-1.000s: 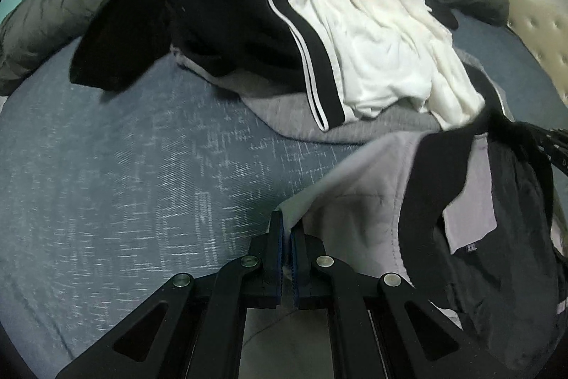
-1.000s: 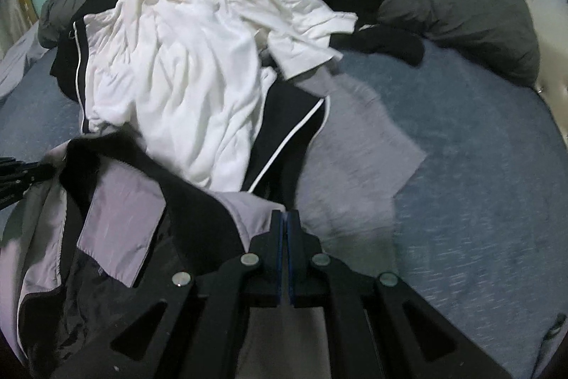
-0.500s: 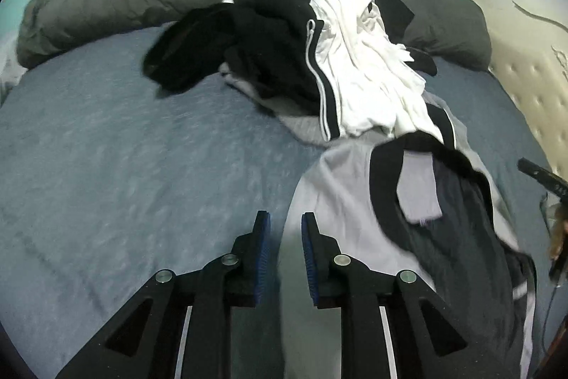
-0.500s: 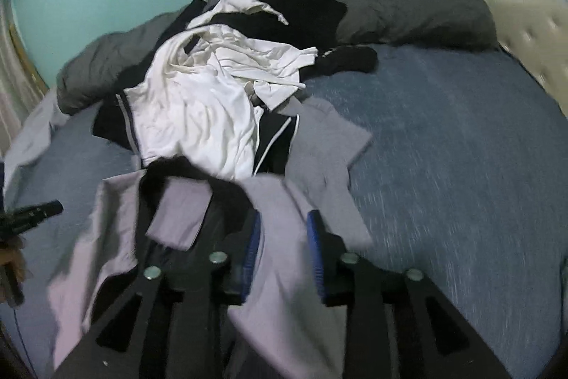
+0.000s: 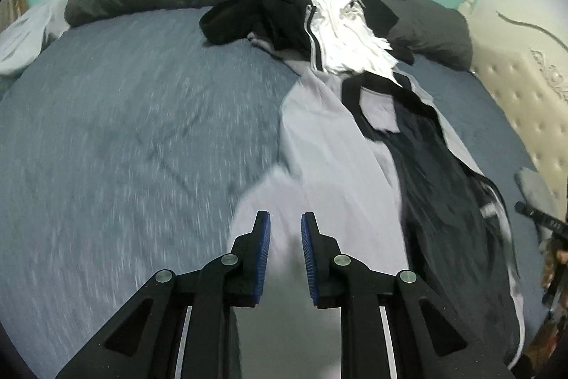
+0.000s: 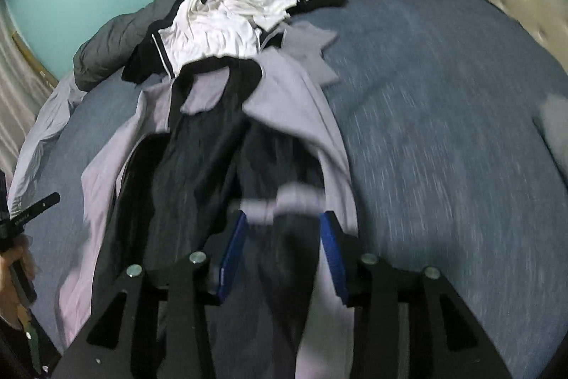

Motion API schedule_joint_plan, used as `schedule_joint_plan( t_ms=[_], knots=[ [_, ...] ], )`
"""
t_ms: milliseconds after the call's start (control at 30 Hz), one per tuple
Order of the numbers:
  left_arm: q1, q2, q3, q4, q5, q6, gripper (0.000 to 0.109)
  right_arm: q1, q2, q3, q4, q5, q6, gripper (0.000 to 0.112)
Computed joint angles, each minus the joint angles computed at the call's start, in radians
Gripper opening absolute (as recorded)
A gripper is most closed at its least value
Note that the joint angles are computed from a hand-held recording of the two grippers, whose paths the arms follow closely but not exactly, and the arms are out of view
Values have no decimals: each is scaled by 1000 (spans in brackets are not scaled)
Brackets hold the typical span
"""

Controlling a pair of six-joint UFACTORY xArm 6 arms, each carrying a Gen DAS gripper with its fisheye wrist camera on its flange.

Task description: Fold clothes

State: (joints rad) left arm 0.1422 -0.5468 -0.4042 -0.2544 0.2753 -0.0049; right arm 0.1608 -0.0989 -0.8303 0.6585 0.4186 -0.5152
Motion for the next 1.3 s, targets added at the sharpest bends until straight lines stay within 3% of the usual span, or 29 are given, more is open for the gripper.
schedule_joint_plan(
  t_ms=[167,433,633,733,967,1300],
  knots=[
    [-64,-186,176,-28,-9,-58,20,-20,-152,167,75,15,-10,44],
    [-104,-384,331,162,4,-276,20,-52,-307,325,17,32,103,44],
    [-96,-475,382,156,27,-263,20,-57,-369,406,-36,43,162,44],
    [-86,-508,391,179,43,-265,20,-56,-374,423,4,47,143,44],
    [-57,-553,402,147,60,-212,20,-30,-394,451,-10,9,153,7],
    [-40,-564,409,105,65,-175,20,56,-464,447,-66,-16,188,2]
  ],
)
